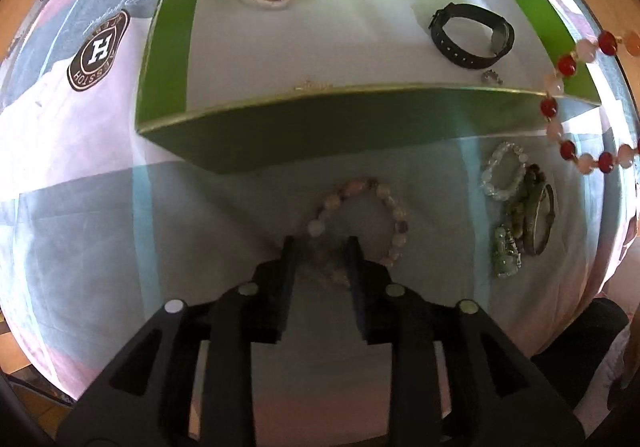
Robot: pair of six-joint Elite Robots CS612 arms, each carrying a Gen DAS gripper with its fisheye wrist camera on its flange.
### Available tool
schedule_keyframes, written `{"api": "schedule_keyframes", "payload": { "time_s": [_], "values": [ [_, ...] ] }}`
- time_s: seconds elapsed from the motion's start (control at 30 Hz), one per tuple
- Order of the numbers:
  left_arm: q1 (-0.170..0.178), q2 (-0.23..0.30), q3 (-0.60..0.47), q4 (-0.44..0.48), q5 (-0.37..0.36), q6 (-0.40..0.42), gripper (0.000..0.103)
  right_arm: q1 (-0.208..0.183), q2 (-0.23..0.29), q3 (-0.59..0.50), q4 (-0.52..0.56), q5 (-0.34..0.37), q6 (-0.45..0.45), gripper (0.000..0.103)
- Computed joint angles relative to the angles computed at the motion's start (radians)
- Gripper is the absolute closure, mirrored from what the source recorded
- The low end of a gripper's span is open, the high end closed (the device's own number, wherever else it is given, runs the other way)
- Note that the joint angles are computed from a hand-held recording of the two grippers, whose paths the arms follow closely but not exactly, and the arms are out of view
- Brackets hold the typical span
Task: Organize jewelry
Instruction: 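Carry both bead bracelets into the green box and open both tools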
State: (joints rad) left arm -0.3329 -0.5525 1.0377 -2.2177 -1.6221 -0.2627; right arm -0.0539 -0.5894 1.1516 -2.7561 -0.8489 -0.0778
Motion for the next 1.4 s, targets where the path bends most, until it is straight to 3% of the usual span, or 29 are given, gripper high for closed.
{"api": "schedule_keyframes", "payload": {
  "time_s": [0.1, 0.13, 0.17, 0.2, 0.4, 0.57, 0.83, 0.97, 1.1, 1.2, 1.33, 1.4],
  "values": [
    [-0.002, 0.001, 0.001, -0.006, -0.002, -0.003, 0.073, 0.0, 0.001, -0.002, 0.003, -0.006, 0.002, 0.095],
    [-0.005, -0.001, 0.006, -0.018, 0.016, -0.009, 0.078, 0.001, 0.002, -0.003, 0.004, -0.008, 0.002, 0.095],
    [-0.007, -0.001, 0.008, -0.023, 0.026, -0.01, 0.093, 0.001, 0.002, -0.004, 0.005, -0.009, 0.002, 0.095],
    [-0.004, -0.003, 0.011, -0.034, 0.014, -0.012, 0.095, 0.001, 0.003, -0.005, 0.006, -0.012, 0.004, 0.095],
    [0.001, -0.037, 0.058, -0.16, -0.042, 0.003, 0.096, 0.001, 0.007, -0.011, 0.009, -0.019, 0.017, 0.095],
    [0.007, -0.087, 0.141, -0.375, -0.088, 0.036, 0.096, -0.002, 0.009, -0.013, -0.002, -0.023, 0.028, 0.095],
    [0.034, -0.108, 0.194, -0.632, -0.1, -0.114, 0.096, -0.016, 0.012, 0.0, -0.13, -0.003, 0.125, 0.095],
    [0.055, -0.095, 0.163, -0.633, -0.094, -0.139, 0.096, -0.02, 0.021, -0.002, -0.215, -0.004, 0.202, 0.095],
    [0.057, -0.077, 0.131, -0.605, -0.081, -0.156, 0.096, -0.018, 0.029, -0.022, -0.221, -0.029, 0.227, 0.095],
    [0.053, -0.057, 0.098, -0.547, -0.064, -0.156, 0.096, -0.01, 0.04, -0.05, -0.156, -0.072, 0.22, 0.095],
    [0.048, -0.037, 0.068, -0.498, -0.046, -0.154, 0.096, 0.013, 0.049, -0.08, -0.051, -0.205, 0.168, 0.095],
    [0.047, -0.033, 0.061, -0.476, -0.043, -0.15, 0.096, 0.02, 0.052, -0.087, -0.026, -0.237, 0.148, 0.095]
  ]
}}
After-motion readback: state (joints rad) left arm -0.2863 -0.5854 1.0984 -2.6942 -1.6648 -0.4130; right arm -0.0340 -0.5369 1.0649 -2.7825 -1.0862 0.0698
